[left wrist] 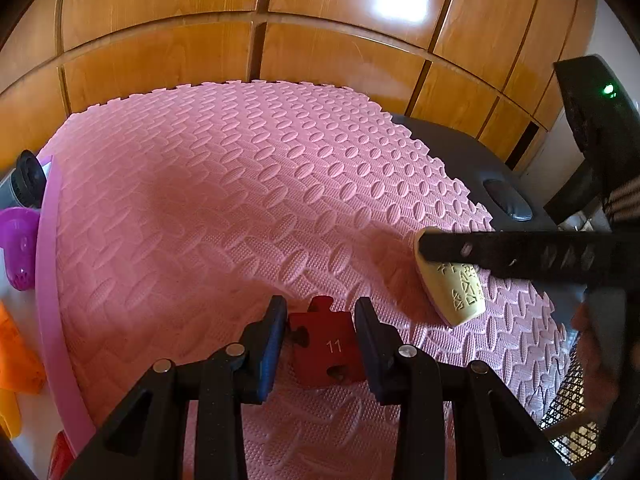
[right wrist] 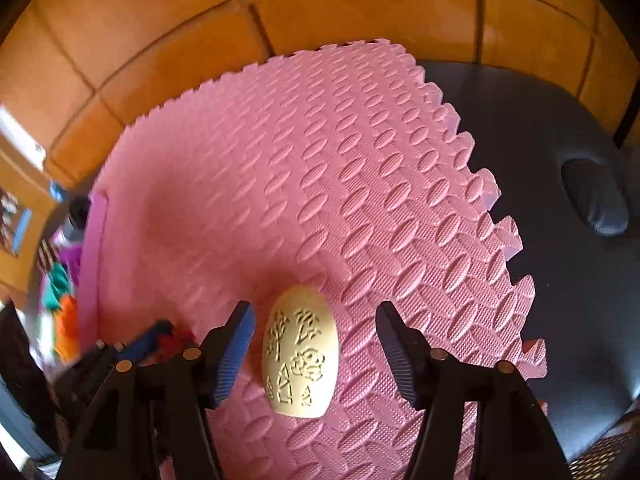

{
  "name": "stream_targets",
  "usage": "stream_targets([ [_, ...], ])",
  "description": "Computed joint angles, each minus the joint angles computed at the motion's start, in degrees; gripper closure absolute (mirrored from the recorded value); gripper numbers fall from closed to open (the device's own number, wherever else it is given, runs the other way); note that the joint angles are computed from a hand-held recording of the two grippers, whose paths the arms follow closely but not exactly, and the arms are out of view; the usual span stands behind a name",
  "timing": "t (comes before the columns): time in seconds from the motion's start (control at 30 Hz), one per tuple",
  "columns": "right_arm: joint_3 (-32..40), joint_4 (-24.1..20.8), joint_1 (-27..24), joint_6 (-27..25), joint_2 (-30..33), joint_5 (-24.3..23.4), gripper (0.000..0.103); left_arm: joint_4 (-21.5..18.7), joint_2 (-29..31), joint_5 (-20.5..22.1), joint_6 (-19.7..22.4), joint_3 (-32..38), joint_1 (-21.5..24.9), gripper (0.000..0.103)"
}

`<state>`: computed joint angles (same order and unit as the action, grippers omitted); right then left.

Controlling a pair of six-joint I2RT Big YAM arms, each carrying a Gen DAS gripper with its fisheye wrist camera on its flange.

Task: Organize rigid objects
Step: 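Grasp the beige oval block with the right gripper, then carry the red puzzle piece into the white tray and release it with the left gripper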

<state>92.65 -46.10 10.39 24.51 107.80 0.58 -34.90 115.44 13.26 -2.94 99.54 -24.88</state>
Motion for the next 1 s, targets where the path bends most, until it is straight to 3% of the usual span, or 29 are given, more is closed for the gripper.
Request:
stream_targets([
  [0.13, 1.6, -3.4, 2.2, -6.0, 2.1, 5.6, 0.042, 0.1, 0.0, 0.0, 0.1, -0.1, 0.0, 0.066],
  [0.23, -0.5, -0.3, 2.8, -8.2, 1.1, 7.4, 0.058, 0.3, 0.0, -0.2, -0.2, -0.2, 0.0, 0.066],
  [0.7, -2.7, 3.2, 3.1, -10.1, 0.1, 7.7, 0.059, 2.6, -0.7, -3.2, -0.1, -1.6, -0.7, 0.068],
  [1.0, -2.3, 3.2, 2.8, -9.8, 0.4, 6.8, 0.059, 1.6, -1.7, -5.6, -1.1, -2.2, -0.7, 0.071],
])
